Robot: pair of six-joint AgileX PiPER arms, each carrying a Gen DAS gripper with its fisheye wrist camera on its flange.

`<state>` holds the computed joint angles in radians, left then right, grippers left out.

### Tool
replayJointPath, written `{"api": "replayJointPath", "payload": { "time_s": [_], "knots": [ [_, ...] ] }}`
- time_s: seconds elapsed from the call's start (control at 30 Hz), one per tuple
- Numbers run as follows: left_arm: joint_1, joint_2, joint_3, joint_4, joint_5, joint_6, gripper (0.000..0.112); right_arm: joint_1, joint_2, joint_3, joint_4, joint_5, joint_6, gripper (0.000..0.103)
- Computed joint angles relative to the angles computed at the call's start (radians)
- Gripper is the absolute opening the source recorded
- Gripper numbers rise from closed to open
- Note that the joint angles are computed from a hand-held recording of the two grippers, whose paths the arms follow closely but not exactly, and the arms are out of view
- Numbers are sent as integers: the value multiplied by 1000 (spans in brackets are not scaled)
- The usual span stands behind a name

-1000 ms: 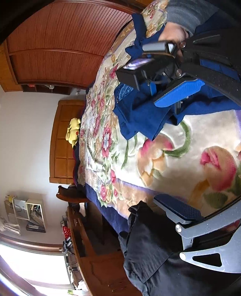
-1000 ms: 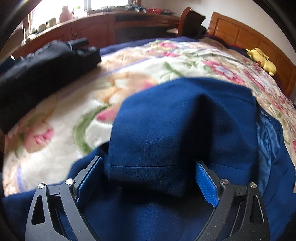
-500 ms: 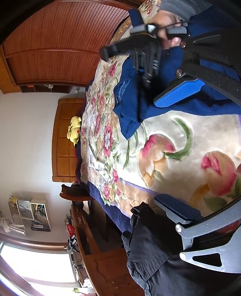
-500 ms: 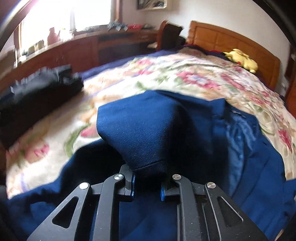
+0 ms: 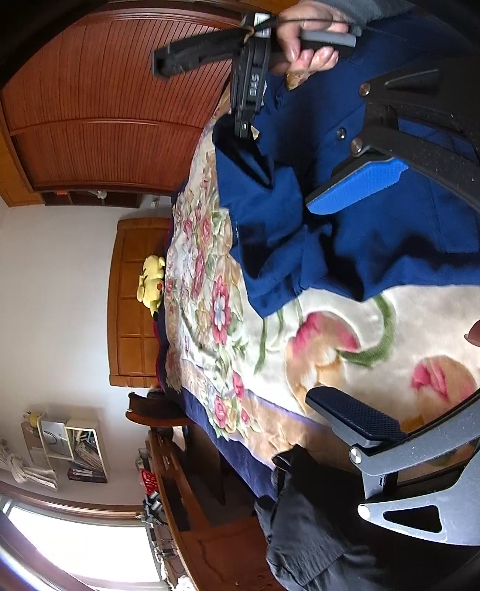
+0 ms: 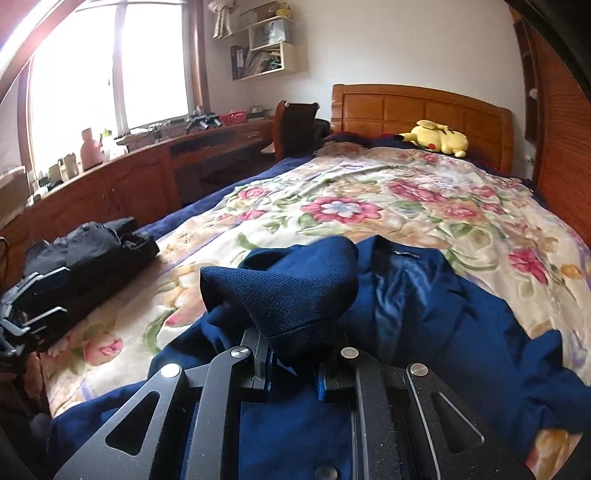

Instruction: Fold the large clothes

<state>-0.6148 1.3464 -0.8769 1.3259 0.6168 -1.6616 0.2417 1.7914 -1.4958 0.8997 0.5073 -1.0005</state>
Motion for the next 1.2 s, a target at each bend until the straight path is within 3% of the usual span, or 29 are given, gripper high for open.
{"api": "replayJointPath", "payload": {
  "time_s": [0.1, 0.27, 0.33, 0.4, 0.57, 0.63, 0.73, 0.9, 1.07, 1.2],
  "knots": [
    [-17, 18, -21, 19, -9, -18, 95, -33, -97, 116, 93, -8, -87, 16],
    [-42, 62, -64, 5, 2, -6, 95, -73, -167, 228, 13, -42, -6, 16],
    [-44, 68, -70, -3, -9, -2, 95, -66, -201, 307, -112, -137, 94, 23],
    [-43, 72, -76, -14, -20, 10, 95, -98, -217, 358, -110, -138, 91, 28],
    [-49, 79, -90, -56, -35, 54, 95, -158, -266, 451, -156, -157, 154, 57],
    [-60, 87, -98, -60, -22, 60, 95, -159, -293, 484, -214, -182, 201, 64],
    [-73, 95, -112, -60, -19, 67, 95, -152, -326, 498, -278, -181, 244, 64],
    [-88, 113, -128, -17, -29, 27, 95, -148, -366, 520, -176, -129, 46, 64],
    [-67, 159, -166, -13, -74, 33, 95, -60, -258, 433, -309, -121, 122, 64],
    [-61, 201, -191, -29, -85, 55, 95, -29, -142, 324, -426, -66, 206, 64]
  ]
}}
